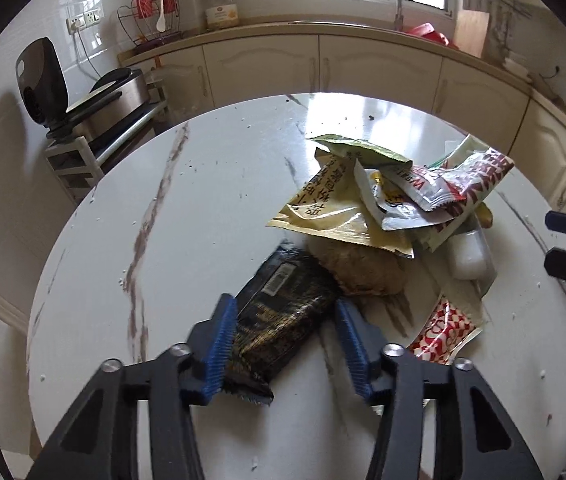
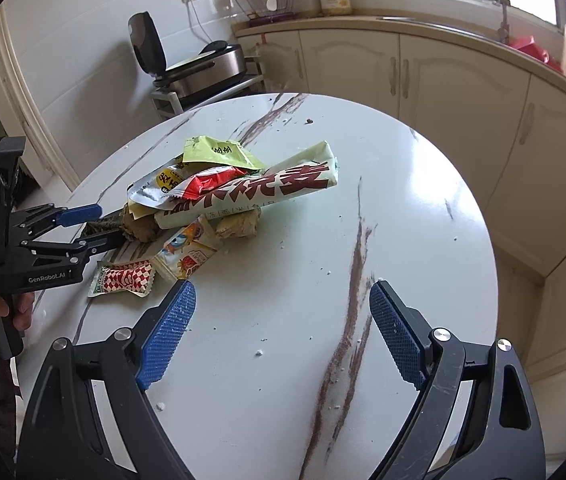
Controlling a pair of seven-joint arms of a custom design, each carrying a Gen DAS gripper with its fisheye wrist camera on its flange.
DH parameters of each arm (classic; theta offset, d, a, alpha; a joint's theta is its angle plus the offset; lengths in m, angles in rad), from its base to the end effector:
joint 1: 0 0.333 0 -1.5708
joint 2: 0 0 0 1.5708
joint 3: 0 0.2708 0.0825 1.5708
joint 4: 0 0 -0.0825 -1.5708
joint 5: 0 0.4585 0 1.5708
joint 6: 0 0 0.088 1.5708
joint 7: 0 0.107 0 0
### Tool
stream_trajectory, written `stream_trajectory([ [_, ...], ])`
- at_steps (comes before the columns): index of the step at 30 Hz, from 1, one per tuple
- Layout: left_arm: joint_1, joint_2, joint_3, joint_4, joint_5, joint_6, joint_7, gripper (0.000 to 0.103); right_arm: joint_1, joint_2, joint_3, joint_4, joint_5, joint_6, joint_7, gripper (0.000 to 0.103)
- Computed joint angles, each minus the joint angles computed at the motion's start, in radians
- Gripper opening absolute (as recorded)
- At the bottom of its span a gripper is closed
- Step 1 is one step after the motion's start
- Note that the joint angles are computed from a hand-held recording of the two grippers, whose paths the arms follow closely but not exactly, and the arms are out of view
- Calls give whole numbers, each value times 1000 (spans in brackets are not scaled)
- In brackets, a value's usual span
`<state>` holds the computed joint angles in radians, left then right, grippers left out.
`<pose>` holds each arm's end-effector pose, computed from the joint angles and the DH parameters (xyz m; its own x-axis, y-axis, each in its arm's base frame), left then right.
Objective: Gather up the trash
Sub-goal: 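Grasp the black snack wrapper with the left tool while the right tool grasps the white packet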
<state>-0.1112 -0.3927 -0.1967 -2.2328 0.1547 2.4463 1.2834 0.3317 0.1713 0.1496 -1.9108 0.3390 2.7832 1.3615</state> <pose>0.5425 -0.1791 0.5301 -0.0983 -0.9935 -0.0582 -0.8027 0.1137 -0.5854 0.6312 0.3090 0.4071 0.4482 -0.8747 -0.1844 -0.7272 -0.2369 -0.6442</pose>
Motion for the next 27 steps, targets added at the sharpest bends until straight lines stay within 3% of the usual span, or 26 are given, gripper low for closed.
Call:
stream_trajectory([
  [4,16,-10,-23,-9,47,1,-48,17,9,13,6,20,-4,-13,-3,88],
  [13,-2,-166,4,-129,-29,-29,-162,5,44,129,32,164,-3,-71,11,84],
  [17,-16,-255,15,-193,-70,-36,-169,1,78,182,10,225,-89,-80,88,68],
  [19,-17,-293,16,-224,-82,-36,-178,0,94,196,-3,243,-145,-83,124,56],
  [21,-25,-321,22,-241,-102,-44,-179,0,112,202,-21,250,-213,-82,163,35],
  [27,-35,-399,3,-283,-114,-81,-190,1,54,146,32,173,-150,-49,71,22],
])
